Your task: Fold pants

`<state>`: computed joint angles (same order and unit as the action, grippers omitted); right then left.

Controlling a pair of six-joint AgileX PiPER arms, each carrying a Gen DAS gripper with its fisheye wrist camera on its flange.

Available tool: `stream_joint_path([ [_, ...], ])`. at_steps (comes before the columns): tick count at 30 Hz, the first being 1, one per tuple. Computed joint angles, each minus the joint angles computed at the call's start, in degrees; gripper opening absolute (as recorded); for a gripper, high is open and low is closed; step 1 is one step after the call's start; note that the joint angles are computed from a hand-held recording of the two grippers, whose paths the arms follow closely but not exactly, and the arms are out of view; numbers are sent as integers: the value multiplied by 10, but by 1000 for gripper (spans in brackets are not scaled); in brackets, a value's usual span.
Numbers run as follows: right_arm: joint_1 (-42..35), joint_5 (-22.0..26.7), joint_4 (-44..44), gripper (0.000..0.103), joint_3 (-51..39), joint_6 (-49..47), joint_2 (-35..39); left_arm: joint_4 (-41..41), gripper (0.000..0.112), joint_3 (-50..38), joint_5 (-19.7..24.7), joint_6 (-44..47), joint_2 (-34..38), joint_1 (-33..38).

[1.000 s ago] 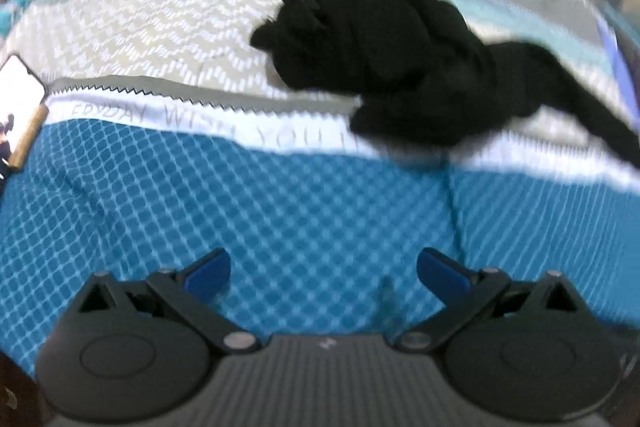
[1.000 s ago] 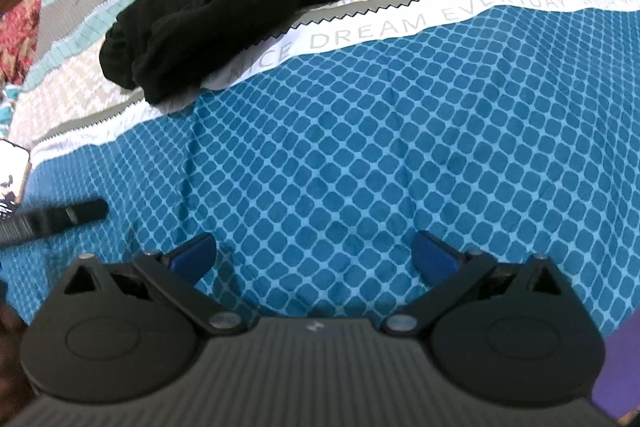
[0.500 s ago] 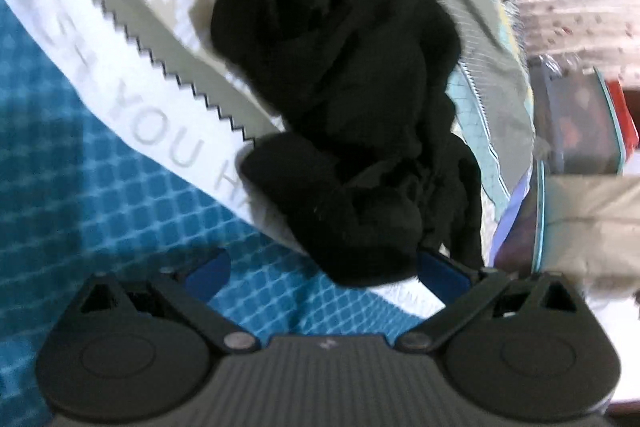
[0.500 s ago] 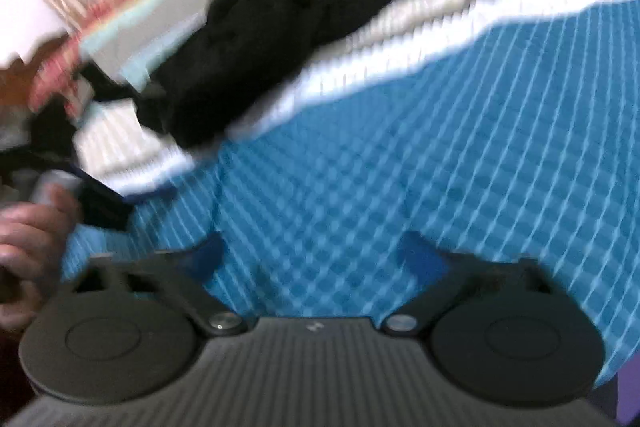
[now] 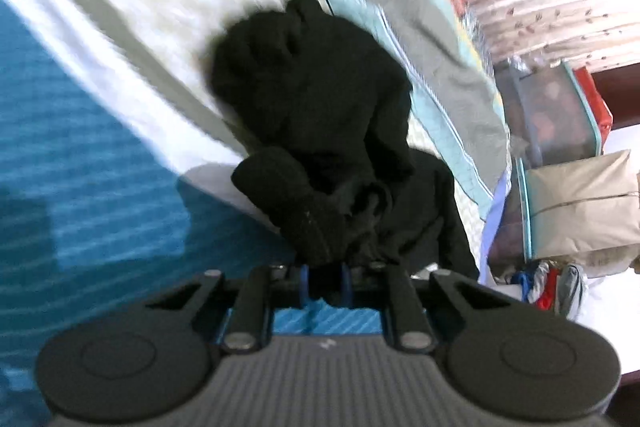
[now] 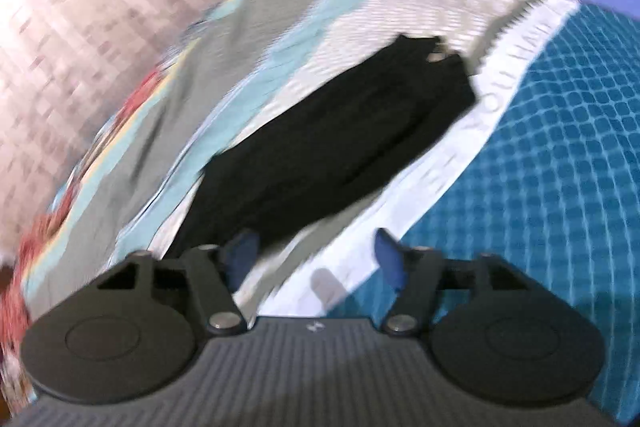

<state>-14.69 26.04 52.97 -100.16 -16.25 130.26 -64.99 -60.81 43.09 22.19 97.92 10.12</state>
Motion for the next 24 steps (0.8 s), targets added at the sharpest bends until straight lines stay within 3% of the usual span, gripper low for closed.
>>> stream_joint_path([
  [4,-10,42,-51,73,-135,115,85,33,13,85,7,-1,-90,86],
  [5,-4,42,-88,67,-164,158,97,47,13,98,-1,-17,-101,98],
  [6,0,43,-121,57,-181,189,102,54,13,102,-3,-34,-100,105],
  [7,6,55,-175,18,-208,232,109,53,13,103,3,-41,-96,113],
  [8,9,72,-221,9,-230,263,112,53,13,102,7,-44,-90,115],
  [10,1,53,-248,9,-206,264,86,70,13,94,-6,-56,-90,100],
  [12,-12,-6,-229,8,-122,196,27,81,13,86,-8,-56,-102,103],
  [15,-41,-70,-181,8,-14,103,-55,112,13,71,19,-62,-128,135],
  [17,-57,-100,-223,8,36,109,-93,136,13,69,39,-61,-145,155],
  [19,-66,-93,-332,9,55,186,-107,144,17,75,66,-41,-148,170],
  [21,-65,-51,-446,15,52,283,-96,227,28,87,50,-86,-166,138],
  [22,-63,-27,-504,26,51,332,-91,270,37,96,34,-108,-176,121],
  [23,-61,-25,-561,45,70,389,-96,291,40,110,29,-106,-186,120],
  [24,-63,-35,-618,53,97,446,-106,289,40,119,33,-90,-196,132],
])
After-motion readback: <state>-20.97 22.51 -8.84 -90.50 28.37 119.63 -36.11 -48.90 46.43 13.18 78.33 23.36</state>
